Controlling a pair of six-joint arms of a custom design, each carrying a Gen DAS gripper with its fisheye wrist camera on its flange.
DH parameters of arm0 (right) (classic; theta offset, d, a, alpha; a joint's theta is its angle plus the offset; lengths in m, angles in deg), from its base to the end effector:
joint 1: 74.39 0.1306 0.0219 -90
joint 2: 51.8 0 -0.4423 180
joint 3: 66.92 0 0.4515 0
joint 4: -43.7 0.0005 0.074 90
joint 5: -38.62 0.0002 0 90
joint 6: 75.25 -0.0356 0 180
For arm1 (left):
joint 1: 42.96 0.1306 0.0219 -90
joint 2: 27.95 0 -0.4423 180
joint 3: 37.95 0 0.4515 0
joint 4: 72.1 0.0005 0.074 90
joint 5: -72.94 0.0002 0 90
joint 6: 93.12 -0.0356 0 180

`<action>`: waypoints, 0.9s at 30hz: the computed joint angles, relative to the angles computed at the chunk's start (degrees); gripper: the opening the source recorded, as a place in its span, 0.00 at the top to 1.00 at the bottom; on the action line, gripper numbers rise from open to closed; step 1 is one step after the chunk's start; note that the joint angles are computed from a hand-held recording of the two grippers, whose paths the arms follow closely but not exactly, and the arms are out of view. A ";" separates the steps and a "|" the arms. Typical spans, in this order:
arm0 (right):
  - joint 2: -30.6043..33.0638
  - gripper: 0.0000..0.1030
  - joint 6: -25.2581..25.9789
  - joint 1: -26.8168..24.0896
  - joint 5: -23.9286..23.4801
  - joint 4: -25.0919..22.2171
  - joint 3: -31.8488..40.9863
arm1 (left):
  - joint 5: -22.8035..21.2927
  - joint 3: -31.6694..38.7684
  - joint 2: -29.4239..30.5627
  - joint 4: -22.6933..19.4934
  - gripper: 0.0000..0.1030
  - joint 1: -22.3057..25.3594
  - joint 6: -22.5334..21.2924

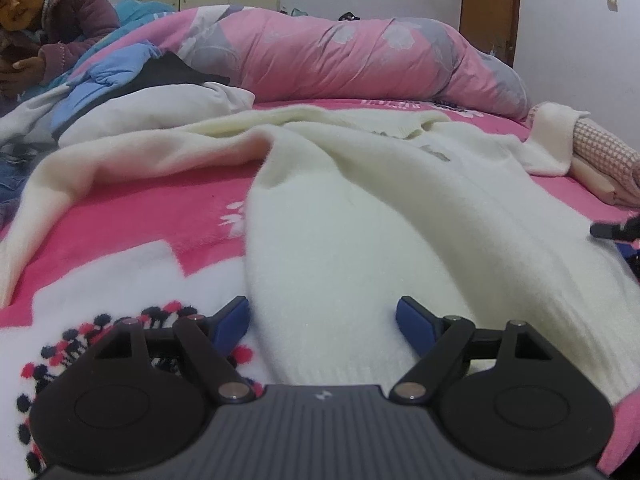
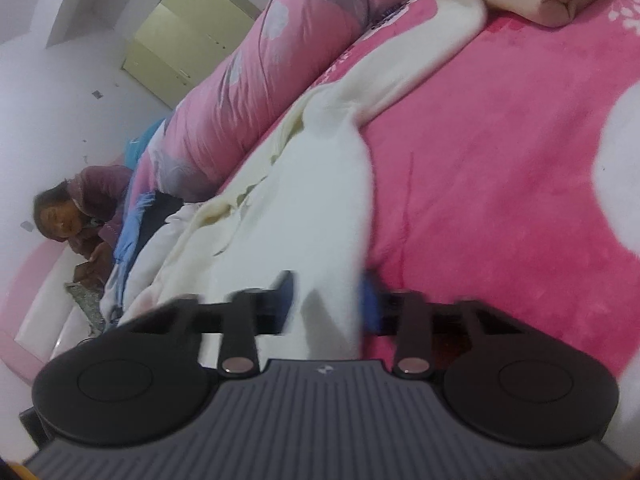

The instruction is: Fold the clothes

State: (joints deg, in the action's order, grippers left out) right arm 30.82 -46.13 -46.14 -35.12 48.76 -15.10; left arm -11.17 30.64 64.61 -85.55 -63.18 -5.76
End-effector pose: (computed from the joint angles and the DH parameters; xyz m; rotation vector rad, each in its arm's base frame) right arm 0.4016 0.2039 0.2909 0.7577 1.9292 0.6996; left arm 0.5062 -0.1909 0.3224 0.4983 2.1784 -0.2822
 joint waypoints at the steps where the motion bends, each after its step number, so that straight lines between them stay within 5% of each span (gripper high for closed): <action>1: -0.24 0.91 -0.50 -0.17 -0.09 0.66 -0.32 | -0.09 0.09 -0.01 -0.19 0.20 -0.02 -0.02; 4: -4.12 0.92 -2.36 -0.44 2.71 5.93 -3.67 | -0.09 0.43 0.08 -0.80 0.20 0.10 -0.40; 10: -9.83 1.00 -0.86 -2.26 10.19 -0.48 -5.89 | -0.13 0.21 0.00 -0.38 0.20 -0.05 -0.20; 13: -10.93 0.98 -11.40 -5.49 4.39 0.69 -9.65 | 0.18 -0.12 0.02 0.40 0.20 0.07 -0.27; 16: -12.90 0.95 -11.46 -3.87 5.00 5.17 -12.52 | 0.57 -0.37 0.13 1.16 0.20 0.17 -0.19; 17: -13.41 0.89 -10.69 -3.21 4.59 6.03 -12.88 | 0.64 -0.49 0.16 1.47 0.20 0.20 -0.23; 20: -13.28 0.50 -8.00 -0.99 3.37 4.89 -11.62 | 1.09 -0.47 0.21 1.45 0.19 0.34 -0.20; 27: -8.37 0.46 2.63 2.26 -4.46 -4.01 -4.95 | 4.95 0.21 -0.78 -2.70 0.20 1.77 -1.00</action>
State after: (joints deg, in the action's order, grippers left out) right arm 22.45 -43.50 -43.88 -39.58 44.74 -20.04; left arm -6.22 30.85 63.84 -88.25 -61.41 -6.77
